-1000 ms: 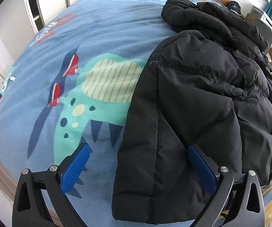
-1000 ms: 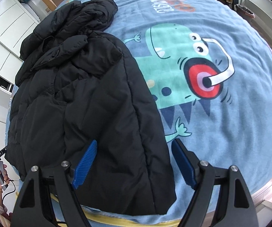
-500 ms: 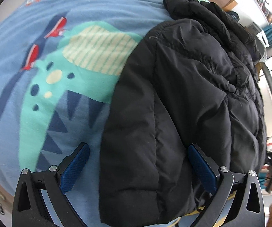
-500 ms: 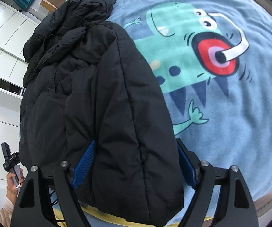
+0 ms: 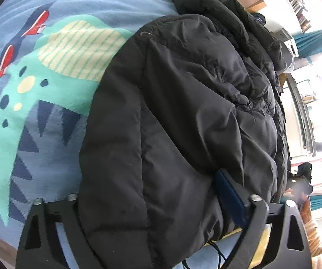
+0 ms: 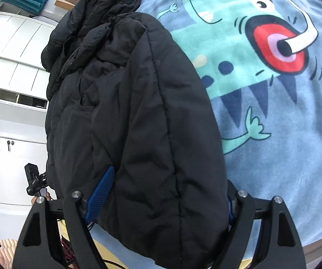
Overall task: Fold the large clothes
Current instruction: 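Close both tools on the coat hem edge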
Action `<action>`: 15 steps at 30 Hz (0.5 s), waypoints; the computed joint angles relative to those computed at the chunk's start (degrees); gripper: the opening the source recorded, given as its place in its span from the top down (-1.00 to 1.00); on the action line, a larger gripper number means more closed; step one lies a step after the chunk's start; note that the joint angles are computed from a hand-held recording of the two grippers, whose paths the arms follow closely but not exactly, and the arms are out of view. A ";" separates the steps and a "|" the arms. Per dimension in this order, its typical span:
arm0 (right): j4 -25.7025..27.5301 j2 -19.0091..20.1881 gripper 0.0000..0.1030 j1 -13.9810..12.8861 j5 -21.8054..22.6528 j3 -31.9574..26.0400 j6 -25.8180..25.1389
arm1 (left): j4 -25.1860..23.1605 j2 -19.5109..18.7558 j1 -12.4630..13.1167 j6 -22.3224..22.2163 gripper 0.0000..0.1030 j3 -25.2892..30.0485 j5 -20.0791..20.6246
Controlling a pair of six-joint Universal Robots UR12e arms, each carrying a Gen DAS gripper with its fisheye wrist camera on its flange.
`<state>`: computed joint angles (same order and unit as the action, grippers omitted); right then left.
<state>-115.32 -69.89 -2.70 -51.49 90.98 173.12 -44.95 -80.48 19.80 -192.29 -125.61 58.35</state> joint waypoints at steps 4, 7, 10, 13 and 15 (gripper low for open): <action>2.21 -0.20 -0.56 -0.14 1.59 0.21 -2.28 | -2.17 0.72 0.40 0.70 -0.50 0.65 -0.74; 3.15 -0.63 -0.54 0.13 1.55 0.80 -4.51 | -2.14 0.54 -0.05 0.78 -0.29 0.93 -0.98; 1.68 -1.12 0.07 -0.27 2.88 1.87 -4.49 | -2.09 0.04 -0.99 1.09 0.19 1.61 -1.44; -0.72 -1.51 0.47 -0.40 3.71 2.80 -3.38 | -1.21 0.22 -1.14 1.29 0.55 1.53 -2.70; -2.23 -1.69 0.60 -0.14 3.70 3.10 -2.99 | -0.33 0.28 -1.31 0.83 0.65 1.48 -3.00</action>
